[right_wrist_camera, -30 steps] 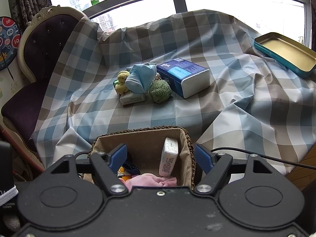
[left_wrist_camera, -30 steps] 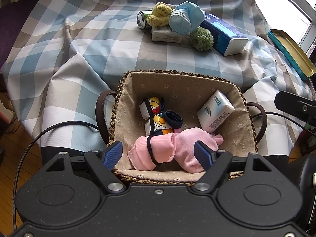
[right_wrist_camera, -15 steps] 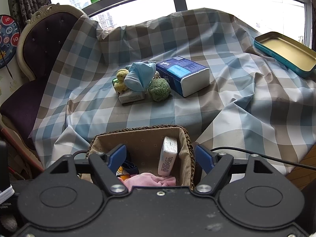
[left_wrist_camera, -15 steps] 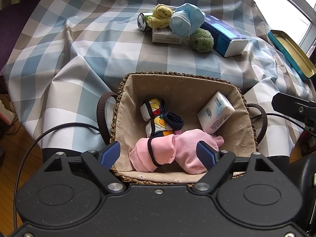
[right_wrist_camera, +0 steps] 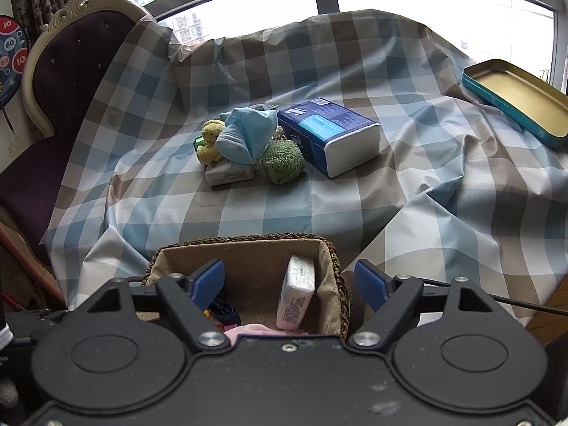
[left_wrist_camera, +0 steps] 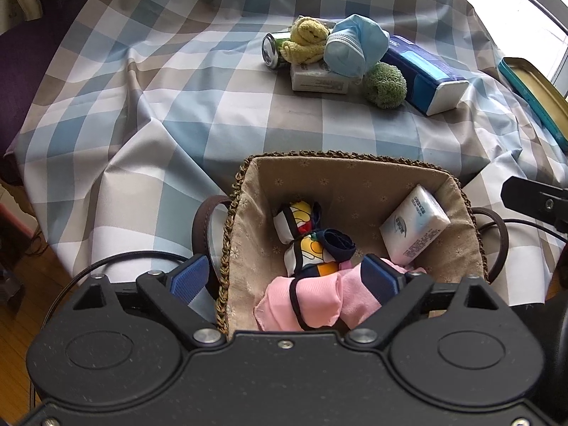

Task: Organize soft objects
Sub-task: 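Move both open tools from the basket toward the pile of items, then grasp the blue face mask with the right tool while the left tool reaches the mesh sachet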

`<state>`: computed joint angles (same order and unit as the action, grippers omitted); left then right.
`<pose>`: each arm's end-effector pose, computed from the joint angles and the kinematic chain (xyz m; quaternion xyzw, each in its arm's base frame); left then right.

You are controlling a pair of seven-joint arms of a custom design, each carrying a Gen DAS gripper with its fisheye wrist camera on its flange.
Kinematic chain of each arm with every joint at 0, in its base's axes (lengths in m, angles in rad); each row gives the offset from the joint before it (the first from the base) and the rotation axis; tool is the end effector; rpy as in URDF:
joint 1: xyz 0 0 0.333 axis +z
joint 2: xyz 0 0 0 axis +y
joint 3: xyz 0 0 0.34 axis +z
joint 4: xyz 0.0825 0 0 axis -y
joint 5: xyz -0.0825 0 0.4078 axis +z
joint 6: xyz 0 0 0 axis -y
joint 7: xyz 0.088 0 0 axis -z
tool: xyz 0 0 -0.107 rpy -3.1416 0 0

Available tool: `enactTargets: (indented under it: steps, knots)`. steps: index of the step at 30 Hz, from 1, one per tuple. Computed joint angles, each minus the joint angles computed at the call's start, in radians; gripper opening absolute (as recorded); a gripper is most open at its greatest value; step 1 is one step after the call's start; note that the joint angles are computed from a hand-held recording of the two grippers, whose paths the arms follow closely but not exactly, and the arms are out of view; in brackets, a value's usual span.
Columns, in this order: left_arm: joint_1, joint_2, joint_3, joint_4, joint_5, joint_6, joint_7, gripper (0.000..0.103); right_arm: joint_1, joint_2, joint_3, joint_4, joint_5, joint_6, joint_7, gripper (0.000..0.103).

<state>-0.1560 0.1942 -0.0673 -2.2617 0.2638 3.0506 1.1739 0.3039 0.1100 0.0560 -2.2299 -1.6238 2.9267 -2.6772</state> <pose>0.5802 -0.1516 0.3468 -0.6493 0.7011 -0.2390 0.1723 0.4983 0.2546 0.3499 -0.5978 0.6920 -0.2413 0.3248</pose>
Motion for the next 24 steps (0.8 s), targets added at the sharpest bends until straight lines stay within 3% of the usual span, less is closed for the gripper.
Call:
enactTargets:
  steps: [11,20,24]
  knots:
    - [-0.028,0.092,0.048,0.155,0.059,-0.065,-0.030,0.089,0.013,0.123,-0.049,0.151,0.130,0.002,-0.191,0.085]
    - [-0.023,0.189,0.061,0.320,0.071,-0.116,-0.034,0.091,0.036,0.236,-0.101,0.320,0.066,0.020,-0.188,0.101]
    - [-0.018,0.235,0.058,0.396,0.064,-0.166,-0.019,0.091,0.047,0.296,-0.116,0.399,0.048,0.023,-0.211,0.103]
